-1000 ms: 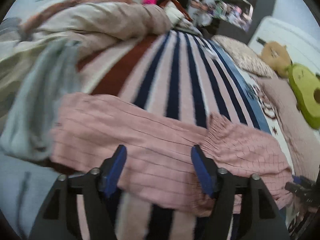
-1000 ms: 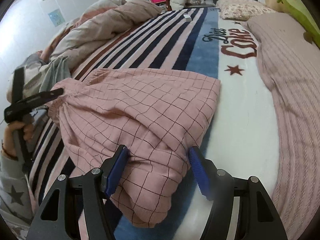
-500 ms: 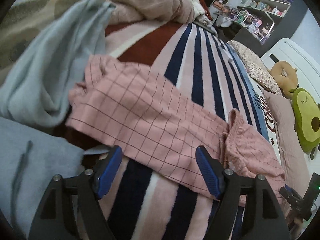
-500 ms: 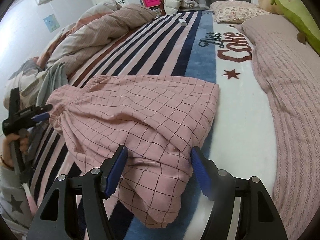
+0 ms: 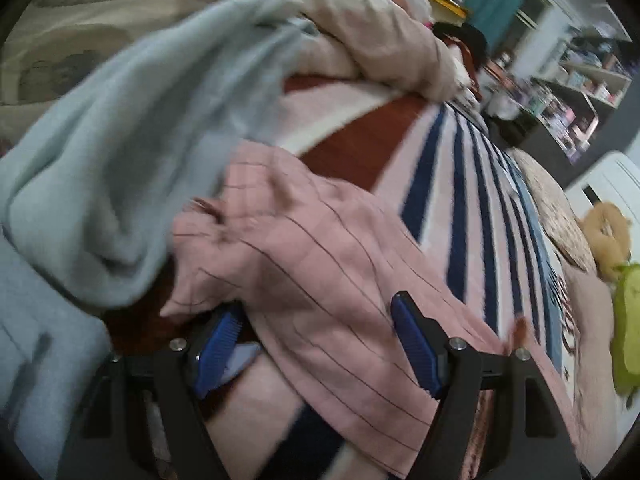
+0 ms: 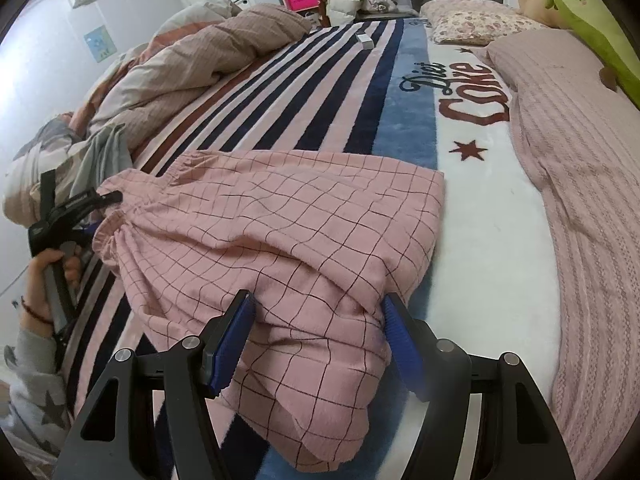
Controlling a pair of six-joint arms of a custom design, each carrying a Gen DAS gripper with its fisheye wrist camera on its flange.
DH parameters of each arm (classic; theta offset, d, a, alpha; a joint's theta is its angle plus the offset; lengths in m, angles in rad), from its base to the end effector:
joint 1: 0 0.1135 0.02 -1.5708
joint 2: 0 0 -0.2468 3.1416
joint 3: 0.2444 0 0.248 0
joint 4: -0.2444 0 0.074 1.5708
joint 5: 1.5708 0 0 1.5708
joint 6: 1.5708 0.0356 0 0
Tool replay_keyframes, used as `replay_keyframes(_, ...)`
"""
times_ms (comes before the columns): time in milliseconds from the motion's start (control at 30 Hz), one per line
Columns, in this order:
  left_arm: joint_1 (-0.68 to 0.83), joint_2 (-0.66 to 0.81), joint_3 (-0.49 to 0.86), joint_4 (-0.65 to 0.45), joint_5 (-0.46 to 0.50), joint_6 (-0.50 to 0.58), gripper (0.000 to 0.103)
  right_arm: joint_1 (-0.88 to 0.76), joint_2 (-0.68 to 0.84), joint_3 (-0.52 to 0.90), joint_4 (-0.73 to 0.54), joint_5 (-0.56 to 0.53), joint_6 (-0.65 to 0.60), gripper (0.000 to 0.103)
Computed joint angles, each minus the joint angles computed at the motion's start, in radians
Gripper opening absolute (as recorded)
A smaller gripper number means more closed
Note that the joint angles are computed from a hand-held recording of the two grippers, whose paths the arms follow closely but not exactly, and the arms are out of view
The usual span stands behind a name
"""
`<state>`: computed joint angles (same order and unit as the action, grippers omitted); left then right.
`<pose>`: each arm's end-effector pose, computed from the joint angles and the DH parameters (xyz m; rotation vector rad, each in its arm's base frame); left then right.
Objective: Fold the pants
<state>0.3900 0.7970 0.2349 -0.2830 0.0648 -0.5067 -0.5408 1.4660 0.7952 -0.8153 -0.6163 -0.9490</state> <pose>0.1450 0.0571 0.1306 -1.0211 2.1915 -0.1318 0.2067 -0.1001 0.1537 -0.5640 2.5509 0.5362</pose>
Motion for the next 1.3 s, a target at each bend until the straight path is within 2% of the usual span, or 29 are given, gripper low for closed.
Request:
replay_keyframes(133, -0.024, 0.039, 0.012, 0.015, -0.048, -0.001, 0.072, 0.011, 0.009, 0.030, 0.001, -0.010, 0.001, 0.062)
replay_keyframes(200, -0.005, 0.096, 0.020, 0.065, -0.026, -0.003, 0.072, 0.017, 0.012, 0.050, -0.001, -0.030, 0.003, 0.062)
replay_keyframes(267, 0.025, 0.126, 0.027, 0.097, 0.004, 0.000, 0.066, 0.032, 0.025, 0.085, -0.011, -0.058, 0.002, 0.062)
replay_keyframes(333, 0.037, 0.136, 0.038, 0.099, 0.016, 0.018, 0.039, 0.053, 0.029, 0.114, -0.002, -0.090, 0.013, 0.062)
replay_keyframes(367, 0.032, 0.144, 0.044, 0.101, 0.017, 0.022, 0.033, 0.067, 0.029, 0.128, 0.011, -0.116, 0.024, 0.062)
replay_keyframes(433, 0.012, 0.134, 0.048, 0.096, 0.010, 0.029, 0.015, 0.087, 0.039, 0.149, 0.047, -0.173, 0.047, 0.062)
replay_keyframes(467, -0.017, 0.108, 0.044, 0.088, -0.018, 0.023, 0.013, 0.099, 0.053, 0.159, 0.072, -0.199, 0.066, 0.062)
replay_keyframes(533, -0.092, 0.042, 0.041, 0.049, -0.108, 0.005, 0.010, 0.115, 0.086, 0.175, 0.115, -0.244, 0.097, 0.062)
replay_keyframes(600, -0.156, -0.014, 0.060, 0.001, -0.180, 0.000, 0.010, 0.110, 0.141, 0.193, 0.104, -0.274, 0.072, 0.062)
replay_keyframes(633, -0.175, -0.038, 0.066, -0.017, -0.200, -0.004, 0.010, 0.103, 0.185, 0.207, 0.073, -0.262, 0.032, 0.062)
replay_keyframes(767, -0.329, -0.111, 0.133, -0.115, -0.327, -0.030, 0.010, 0.077, 0.256, 0.209, 0.078, -0.228, 0.009, 0.062)
replay_keyframes(900, -0.498, -0.126, 0.211, -0.175, -0.414, -0.053, 0.010, 0.044, 0.265, 0.236, 0.015, -0.271, -0.042, 0.062)
replay_keyframes(1000, -0.663, -0.054, 0.286, -0.179, -0.495, -0.081, 0.010, 0.014, 0.266, 0.256, -0.048, -0.307, -0.096, 0.062)
replay_keyframes(1067, -0.754, -0.006, 0.322, -0.164, -0.511, -0.092, 0.010, 0.002, 0.268, 0.268, -0.073, -0.319, -0.114, 0.062)
replay_keyframes(1300, -0.974, 0.268, 0.440, -0.080, -0.491, -0.107, 0.010, -0.027, 0.303, 0.304, -0.092, -0.332, -0.120, 0.062)
